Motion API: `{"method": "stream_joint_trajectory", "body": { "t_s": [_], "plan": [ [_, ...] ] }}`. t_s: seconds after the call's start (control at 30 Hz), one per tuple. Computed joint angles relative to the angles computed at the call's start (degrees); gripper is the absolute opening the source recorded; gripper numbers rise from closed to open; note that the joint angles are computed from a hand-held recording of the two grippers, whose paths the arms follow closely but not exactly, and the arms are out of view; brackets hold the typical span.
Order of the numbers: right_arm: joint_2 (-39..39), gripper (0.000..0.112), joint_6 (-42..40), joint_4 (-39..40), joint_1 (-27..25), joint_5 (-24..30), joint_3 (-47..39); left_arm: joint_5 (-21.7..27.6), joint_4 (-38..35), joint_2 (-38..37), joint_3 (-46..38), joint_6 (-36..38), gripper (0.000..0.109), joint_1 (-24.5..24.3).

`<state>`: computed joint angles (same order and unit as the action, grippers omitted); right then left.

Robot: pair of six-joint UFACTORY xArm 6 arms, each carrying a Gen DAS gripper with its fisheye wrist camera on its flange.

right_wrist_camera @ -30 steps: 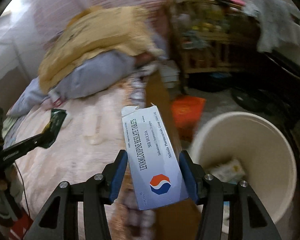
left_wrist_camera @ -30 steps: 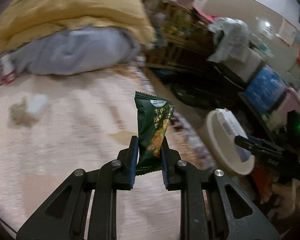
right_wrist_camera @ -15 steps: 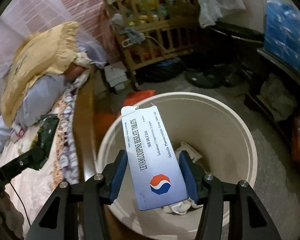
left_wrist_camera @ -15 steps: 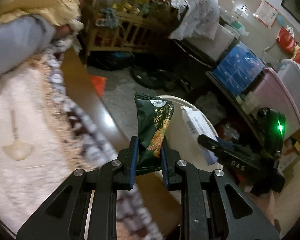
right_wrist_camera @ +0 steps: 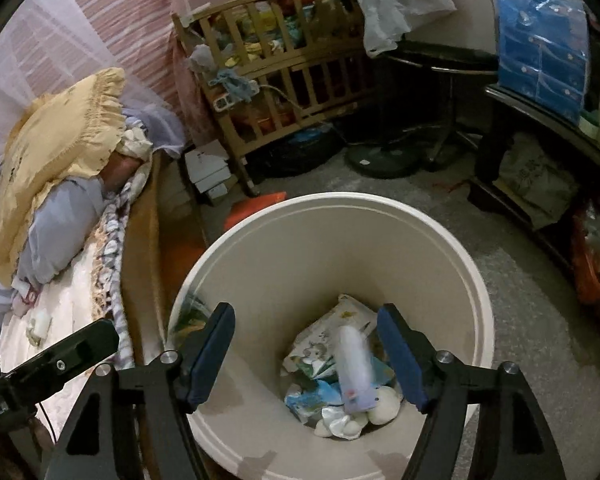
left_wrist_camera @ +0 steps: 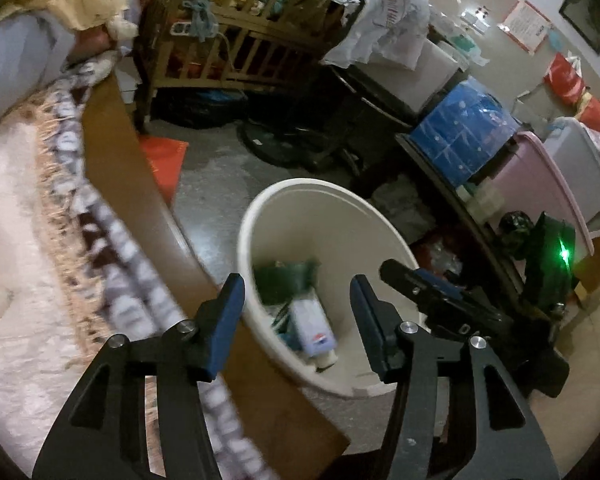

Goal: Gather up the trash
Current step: 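Grasp the crumpled beige cloth with the left gripper while the right gripper grasps the white sponge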

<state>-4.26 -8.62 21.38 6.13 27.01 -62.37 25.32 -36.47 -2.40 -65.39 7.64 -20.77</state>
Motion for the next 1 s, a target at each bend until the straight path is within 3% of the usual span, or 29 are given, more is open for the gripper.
{"method": "stream_joint_trajectory", "body": {
  "t_s": [0.3, 0.6, 0.8, 0.9, 1.0],
  "plan": [
    [-0.65, 0.071, -8.11, 4.66, 6.84, 2.47, -0.75, -4.08, 16.64, -13.19, 15.23, -11.65, 0.053, 8.44],
    [5.81, 0.071, -15.78, 11.57, 18.05, 7.64, -8.59, -2.05, 27.3, -23.4, 25.12, -15.96, 0.053, 25.59],
    [15.55, 0.072, -15.76, 10.65, 25.5, 10.74, -19.38, -4.04, 33.66, -18.88, 24.01, -17.02, 0.062, 39.3],
    [21.61, 0.072, -15.66, 10.26, 28.14, 13.26, -26.87, -6.03, 30.99, -12.16, 20.05, -14.15, 0.062, 44.89],
    [27.44, 0.072, -14.71, 9.05, 30.38, 15.17, -34.58, -7.84, 29.11, -7.17, 16.96, -12.55, 0.062, 47.49]
  ]
}}
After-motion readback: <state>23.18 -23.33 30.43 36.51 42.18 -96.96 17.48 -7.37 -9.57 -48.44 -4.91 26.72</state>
